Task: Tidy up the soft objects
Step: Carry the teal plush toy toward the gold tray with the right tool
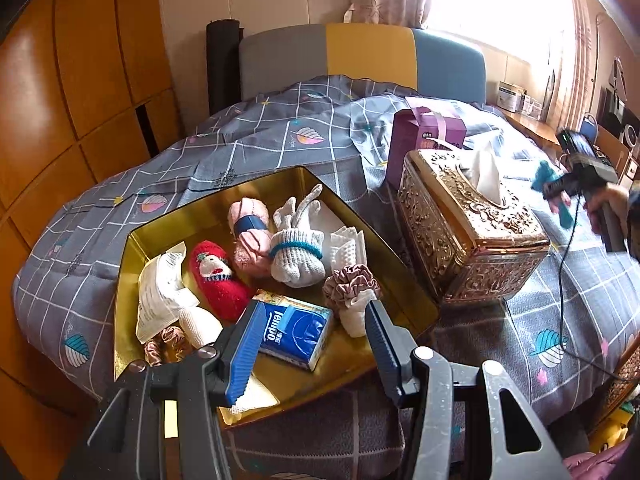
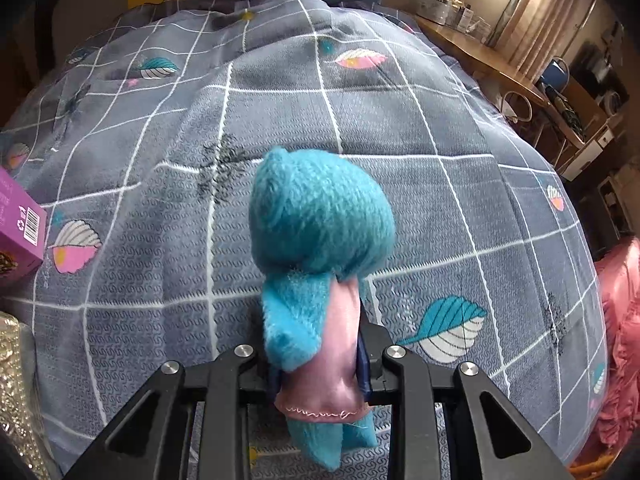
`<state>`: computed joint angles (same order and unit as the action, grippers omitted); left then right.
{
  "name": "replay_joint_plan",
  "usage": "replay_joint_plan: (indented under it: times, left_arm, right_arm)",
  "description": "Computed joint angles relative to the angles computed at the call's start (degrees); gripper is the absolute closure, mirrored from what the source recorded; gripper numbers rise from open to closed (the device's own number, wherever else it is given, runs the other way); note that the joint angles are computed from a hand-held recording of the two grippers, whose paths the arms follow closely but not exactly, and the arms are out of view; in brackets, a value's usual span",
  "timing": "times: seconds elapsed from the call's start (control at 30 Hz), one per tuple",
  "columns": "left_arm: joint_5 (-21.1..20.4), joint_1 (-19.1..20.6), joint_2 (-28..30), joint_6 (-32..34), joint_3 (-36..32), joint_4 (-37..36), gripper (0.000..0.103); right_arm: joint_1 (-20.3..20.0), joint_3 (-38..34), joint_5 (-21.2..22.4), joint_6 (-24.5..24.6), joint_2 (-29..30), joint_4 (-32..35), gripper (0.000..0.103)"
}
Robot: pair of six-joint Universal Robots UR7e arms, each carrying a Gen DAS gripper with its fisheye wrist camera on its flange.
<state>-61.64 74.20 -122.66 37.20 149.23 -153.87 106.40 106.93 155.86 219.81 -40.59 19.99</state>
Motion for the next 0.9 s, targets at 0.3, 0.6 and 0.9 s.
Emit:
replay_joint_plan:
  times: [0.3,0.6,0.9]
  left_arm:
    - [-0.4,2.4,1.9,0.5,-0.6,-0.9,0.051]
    - [-0.8,5.4,2.9,0.9,-1.8,-2.2,0.051]
    - [-0.6,7.8,3.9,0.5,-3.5,-3.9,0.051]
  right_arm:
    - [7.1,-16.0,0.6,-12.7,3.5,5.1,0.075]
    - [13.8,-31.8,-0.8,-31.6,9.8,2.0,0.075]
    - [18.4,-43.8,-9.7,-41.0,17.6,2.9,0.074]
